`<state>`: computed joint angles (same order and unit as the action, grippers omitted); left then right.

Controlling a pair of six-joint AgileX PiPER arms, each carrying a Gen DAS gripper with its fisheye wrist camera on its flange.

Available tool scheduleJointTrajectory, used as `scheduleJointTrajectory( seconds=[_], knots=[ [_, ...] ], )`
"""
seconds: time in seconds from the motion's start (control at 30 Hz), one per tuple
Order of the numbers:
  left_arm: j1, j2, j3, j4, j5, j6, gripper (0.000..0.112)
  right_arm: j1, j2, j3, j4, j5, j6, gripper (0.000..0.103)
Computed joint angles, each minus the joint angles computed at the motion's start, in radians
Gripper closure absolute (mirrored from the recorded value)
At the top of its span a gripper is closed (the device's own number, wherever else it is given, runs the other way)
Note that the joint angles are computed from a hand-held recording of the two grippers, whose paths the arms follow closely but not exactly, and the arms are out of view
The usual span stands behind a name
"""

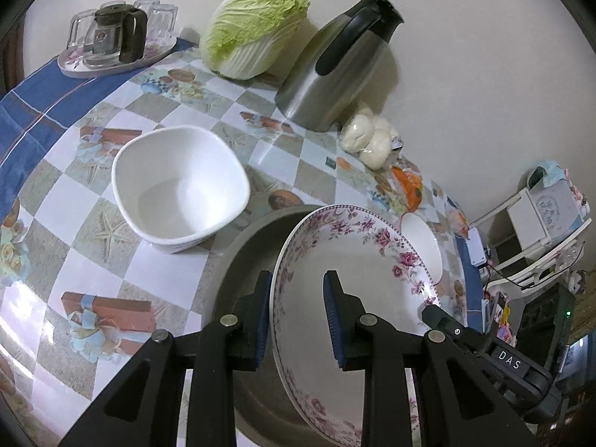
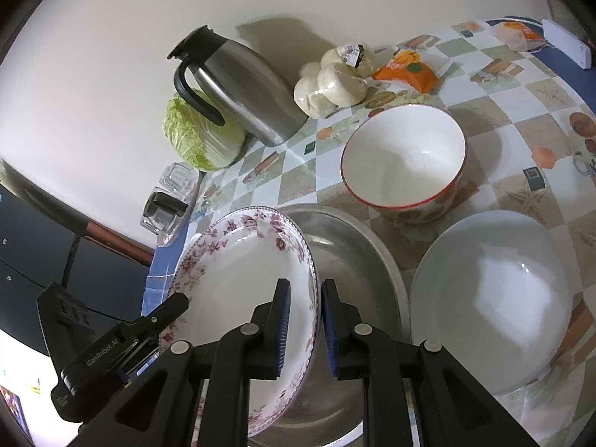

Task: Organize plates and bowls
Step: 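Lower the floral plate into the steel basin and open both grippers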

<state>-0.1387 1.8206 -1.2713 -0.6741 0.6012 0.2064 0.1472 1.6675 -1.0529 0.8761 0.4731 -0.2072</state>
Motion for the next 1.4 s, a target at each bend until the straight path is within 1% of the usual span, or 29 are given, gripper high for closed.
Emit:
scheduleJointTrajectory(
  seconds=[0.13, 0.47, 0.67, 0.97, 1.03, 1.1, 1.23, 1.4],
  knots=[
    [-0.008, 0.017, -0.012, 0.044, 0.023, -0.035, 0.085, 0.001, 0.015, -0.002, -0.007, 0.007, 0.013, 0.084],
    [-0.032, 0.061, -0.049, 0.110, 0.064, -0.091, 0.085, 0.002, 0.037, -0.020, -0.124, 0.023, 0.124, 0.085],
    [-0.048, 0.084, -0.069, 0.154, 0.071, -0.130, 0.085, 0.006, 0.052, -0.035, -0.193, 0.034, 0.193, 0.084],
    [-0.047, 0.110, -0.086, 0.185, 0.074, -0.169, 0.084, 0.022, 0.080, -0.055, -0.241, 0.038, 0.234, 0.084],
    [-0.046, 0.115, -0.089, 0.190, 0.077, -0.170, 0.084, 0.029, 0.089, -0.067, -0.275, 0.042, 0.263, 0.084],
    [-0.051, 0.124, -0.098, 0.207, 0.081, -0.184, 0.082, 0.047, 0.100, -0.085, -0.345, 0.050, 0.329, 0.084],
    [-0.071, 0.137, -0.120, 0.277, 0.084, -0.238, 0.081, 0.060, 0.112, -0.095, -0.390, 0.052, 0.369, 0.084],
    [-0.095, 0.144, -0.133, 0.356, 0.085, -0.295, 0.079, 0.087, 0.118, -0.116, -0.518, 0.061, 0.459, 0.084]
  ],
)
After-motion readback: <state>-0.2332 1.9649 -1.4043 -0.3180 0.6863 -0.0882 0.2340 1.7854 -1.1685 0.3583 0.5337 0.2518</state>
